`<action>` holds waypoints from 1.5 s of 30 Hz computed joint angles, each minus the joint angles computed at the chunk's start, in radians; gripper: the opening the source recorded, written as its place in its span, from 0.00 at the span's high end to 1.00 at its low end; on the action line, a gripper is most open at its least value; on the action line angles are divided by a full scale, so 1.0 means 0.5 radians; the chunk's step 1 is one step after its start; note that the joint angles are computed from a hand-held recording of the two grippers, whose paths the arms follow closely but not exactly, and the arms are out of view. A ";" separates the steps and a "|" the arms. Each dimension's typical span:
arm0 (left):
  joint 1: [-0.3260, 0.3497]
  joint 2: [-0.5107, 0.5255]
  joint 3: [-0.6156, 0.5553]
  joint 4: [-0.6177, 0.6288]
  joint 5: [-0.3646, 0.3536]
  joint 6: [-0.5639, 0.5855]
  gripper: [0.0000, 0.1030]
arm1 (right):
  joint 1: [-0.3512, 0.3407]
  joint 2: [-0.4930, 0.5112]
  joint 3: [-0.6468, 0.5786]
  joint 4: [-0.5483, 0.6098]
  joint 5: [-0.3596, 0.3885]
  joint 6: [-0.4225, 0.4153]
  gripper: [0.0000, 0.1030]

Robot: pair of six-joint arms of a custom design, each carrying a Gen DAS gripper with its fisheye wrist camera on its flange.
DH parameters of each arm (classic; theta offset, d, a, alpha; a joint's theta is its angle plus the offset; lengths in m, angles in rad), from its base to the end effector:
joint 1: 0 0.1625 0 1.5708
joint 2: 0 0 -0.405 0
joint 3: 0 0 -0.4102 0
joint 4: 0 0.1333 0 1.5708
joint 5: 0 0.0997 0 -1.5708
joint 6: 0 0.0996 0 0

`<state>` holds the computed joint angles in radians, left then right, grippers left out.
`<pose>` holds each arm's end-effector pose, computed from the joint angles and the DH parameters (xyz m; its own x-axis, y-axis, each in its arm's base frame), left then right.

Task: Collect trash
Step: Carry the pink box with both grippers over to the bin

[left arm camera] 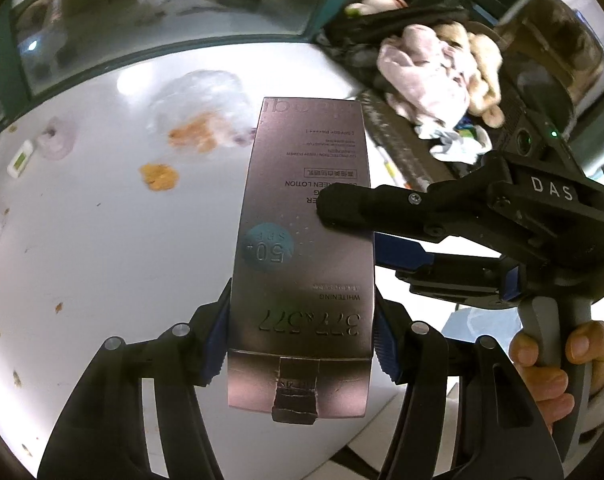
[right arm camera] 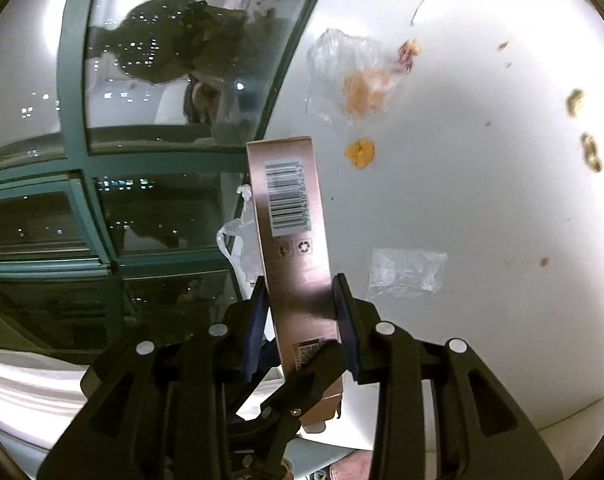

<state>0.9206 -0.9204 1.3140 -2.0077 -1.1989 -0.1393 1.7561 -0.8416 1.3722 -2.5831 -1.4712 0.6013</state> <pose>-0.3056 -0.6818 0.2391 -0.8278 0.4357 -0.3535 0.4946 0.8641 -0.0933 0.2804 -0.7185 0.2153 -0.8918 0.3043 -0.3347 0.4138 0.8476 -0.3322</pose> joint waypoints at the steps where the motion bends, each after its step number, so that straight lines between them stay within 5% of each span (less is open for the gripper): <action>1: -0.020 0.011 -0.003 0.012 -0.007 0.007 0.44 | -0.005 -0.042 0.060 -0.055 -0.008 0.023 0.69; 6: -0.099 0.059 -0.022 0.075 -0.057 0.136 0.44 | -0.036 -0.270 0.401 -0.365 -0.043 0.125 0.69; 15: -0.203 0.061 0.071 0.177 -0.314 0.441 0.44 | 0.026 -0.645 1.049 -1.025 -0.380 0.393 0.69; 29: -0.517 0.124 0.368 0.295 -0.836 0.863 0.44 | 0.364 -1.238 2.006 -1.780 -1.405 1.016 0.69; 37: -0.739 0.349 0.275 0.264 -1.022 1.009 0.44 | 0.477 -1.649 2.287 -1.873 -1.804 1.083 0.69; 45: -0.923 0.694 -0.004 0.259 -1.124 0.985 0.44 | 0.226 -2.396 2.466 -1.513 -1.693 1.024 0.69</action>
<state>0.4592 -0.5732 1.3120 -1.8783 -1.7608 0.3529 1.8692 -2.0396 2.6053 -3.3395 -2.3179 1.1134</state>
